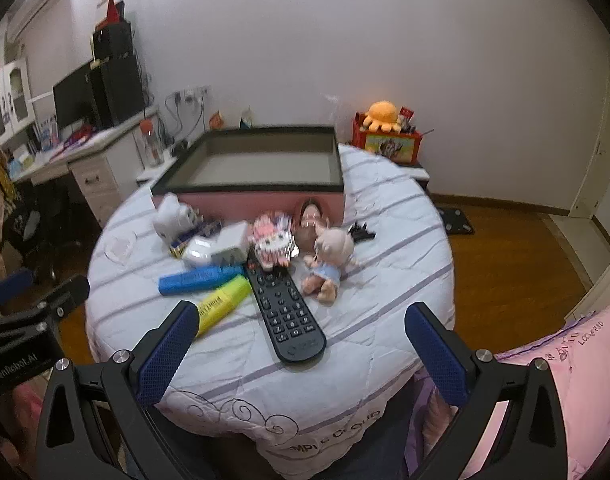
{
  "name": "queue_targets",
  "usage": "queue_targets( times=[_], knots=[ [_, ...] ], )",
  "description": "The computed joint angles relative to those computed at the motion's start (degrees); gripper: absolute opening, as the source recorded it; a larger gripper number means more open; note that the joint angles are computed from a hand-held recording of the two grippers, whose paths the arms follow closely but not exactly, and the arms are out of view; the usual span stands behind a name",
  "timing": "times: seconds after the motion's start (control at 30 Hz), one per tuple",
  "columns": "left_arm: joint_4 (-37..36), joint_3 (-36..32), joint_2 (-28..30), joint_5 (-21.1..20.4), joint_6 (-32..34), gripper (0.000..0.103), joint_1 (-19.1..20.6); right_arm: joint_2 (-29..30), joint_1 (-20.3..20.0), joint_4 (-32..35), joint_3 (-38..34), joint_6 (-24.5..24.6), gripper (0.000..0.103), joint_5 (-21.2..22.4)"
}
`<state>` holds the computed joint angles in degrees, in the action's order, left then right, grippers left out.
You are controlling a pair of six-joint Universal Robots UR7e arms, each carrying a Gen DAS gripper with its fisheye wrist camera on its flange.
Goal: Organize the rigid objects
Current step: 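Move the right tool to the black remote and close on it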
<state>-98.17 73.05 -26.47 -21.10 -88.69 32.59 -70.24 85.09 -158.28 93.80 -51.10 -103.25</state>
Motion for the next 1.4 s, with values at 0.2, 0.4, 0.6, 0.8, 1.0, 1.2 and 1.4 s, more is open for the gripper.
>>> queue_targets(
  times=[0.2, 0.4, 0.6, 0.8, 1.0, 1.2, 1.4],
  knots=[
    [-4.3, 0.2, 0.7, -1.0, 4.4, 0.103, 2.5, 3.2, -0.2, 1.3, -2.2, -1.1, 0.103, -2.2],
    [-12.1, 0.0, 2.2, -2.9, 12.5, 0.103, 4.4, 5.6, -0.7, 2.4, -4.0, -2.3, 0.103, -3.9],
    [-21.6, -1.2, 4.5, -6.0, 23.0, 0.103, 5.7, 7.8, -1.3, 4.6, -6.3, -2.7, 0.097, -5.0],
    [-24.4, -2.5, 5.9, -7.2, 26.6, 0.103, 6.2, 9.3, -1.6, 7.1, -8.0, -3.2, 0.081, -5.1],
    [-23.7, -3.6, 6.5, -8.0, 26.9, 0.103, 6.8, 10.7, -1.8, 8.7, -9.1, -4.5, 0.06, -5.0],
    [-24.6, -5.1, 7.6, -9.2, 29.7, 0.103, 6.9, 10.4, -2.1, 10.7, -9.1, -5.1, 0.048, -2.5],
    [-27.6, -6.7, 8.9, -11.5, 34.2, 0.103, 7.1, 9.5, -3.1, 15.2, -10.6, -3.1, 0.046, 0.0]
  ],
)
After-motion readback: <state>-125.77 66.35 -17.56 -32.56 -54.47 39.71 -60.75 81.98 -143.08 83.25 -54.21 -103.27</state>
